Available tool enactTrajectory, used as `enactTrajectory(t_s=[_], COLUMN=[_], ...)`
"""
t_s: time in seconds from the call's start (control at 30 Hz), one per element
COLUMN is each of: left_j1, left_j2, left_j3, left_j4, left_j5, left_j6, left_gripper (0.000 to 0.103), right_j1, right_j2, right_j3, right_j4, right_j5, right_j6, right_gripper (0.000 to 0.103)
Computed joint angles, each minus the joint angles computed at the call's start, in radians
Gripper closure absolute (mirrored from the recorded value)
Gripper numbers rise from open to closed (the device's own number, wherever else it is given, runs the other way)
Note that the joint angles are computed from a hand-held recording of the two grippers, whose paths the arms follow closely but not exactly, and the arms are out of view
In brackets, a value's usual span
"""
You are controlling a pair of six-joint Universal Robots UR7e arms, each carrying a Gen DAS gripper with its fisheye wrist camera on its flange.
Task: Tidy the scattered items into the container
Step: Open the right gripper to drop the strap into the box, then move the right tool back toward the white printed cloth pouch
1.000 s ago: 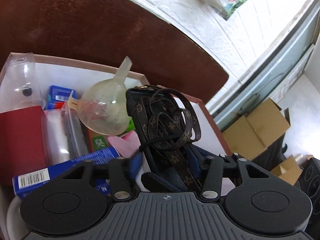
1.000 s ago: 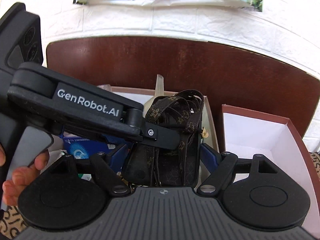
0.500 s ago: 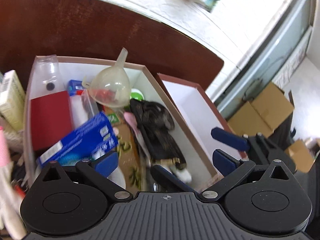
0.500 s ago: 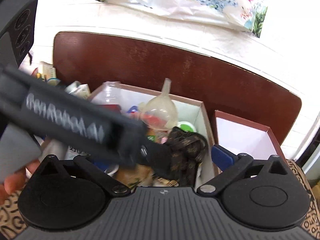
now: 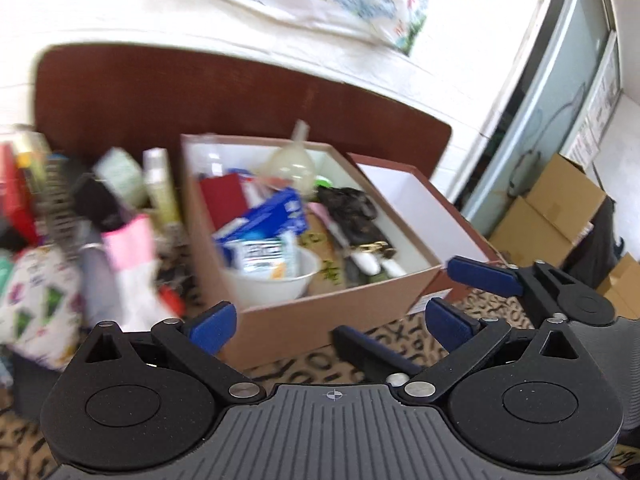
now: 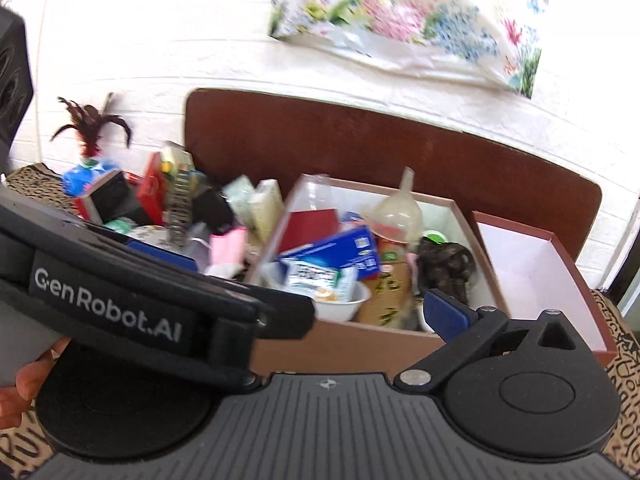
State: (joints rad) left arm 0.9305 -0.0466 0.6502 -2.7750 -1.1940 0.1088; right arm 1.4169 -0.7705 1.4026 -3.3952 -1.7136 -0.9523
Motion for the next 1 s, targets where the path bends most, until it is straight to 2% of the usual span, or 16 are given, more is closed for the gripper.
enactTrajectory(t_s=[0.1,0.2,0.37,0.47,0.6,0.8,0.87,0.93,1.0], left_j1=[0.001,0.002,0.009,0.02,0.047,0.092,0.108,0.123,0.14], left_j2=[-0.114,-0.201,-0.308,-0.36,-0.413,-0.434,-0.435,-0.434,-0.431], left_j3=[0.251,0.458,0.697,0.798,0.876,0.874,0.862,0.847,0.826], left_j4=[-0.202,-0.393,-0.578,-0.641,-0.666,-0.676,-0.662,-0.635,-0.607], left_j5=[0.047,0.111,0.204,0.24,0.266,0.29,0.287,0.274,0.247], left_j6=[0.032,0.058,0.11,0.11,0.084,0.056,0.046,0.025,0.007], left_gripper=[0.0,0.0,0.0,0.0,0.0,0.0,0.0,0.0,0.0], right_j1=[0.015,0.023,0.048,0.067,0.083,0.11,0.128,0.146,0.145], right_j2=[-0.005,-0.009,0.016,0.045,0.081,0.156,0.212,0.28,0.308], right_j3=[0.08,0.151,0.229,0.247,0.242,0.179,0.126,0.054,0.017], right_j4=[-0.077,-0.108,-0.137,-0.154,-0.142,-0.158,-0.237,-0.329,-0.35], right_j5=[0.001,0.016,-0.014,-0.047,-0.086,-0.169,-0.249,-0.332,-0.333], right_j6=[0.001,0.023,0.048,0.073,0.177,0.318,0.306,0.25,0.217], right_gripper=[0.0,0.0,0.0,0.001,0.001,0.001,0.001,0.001,0.001])
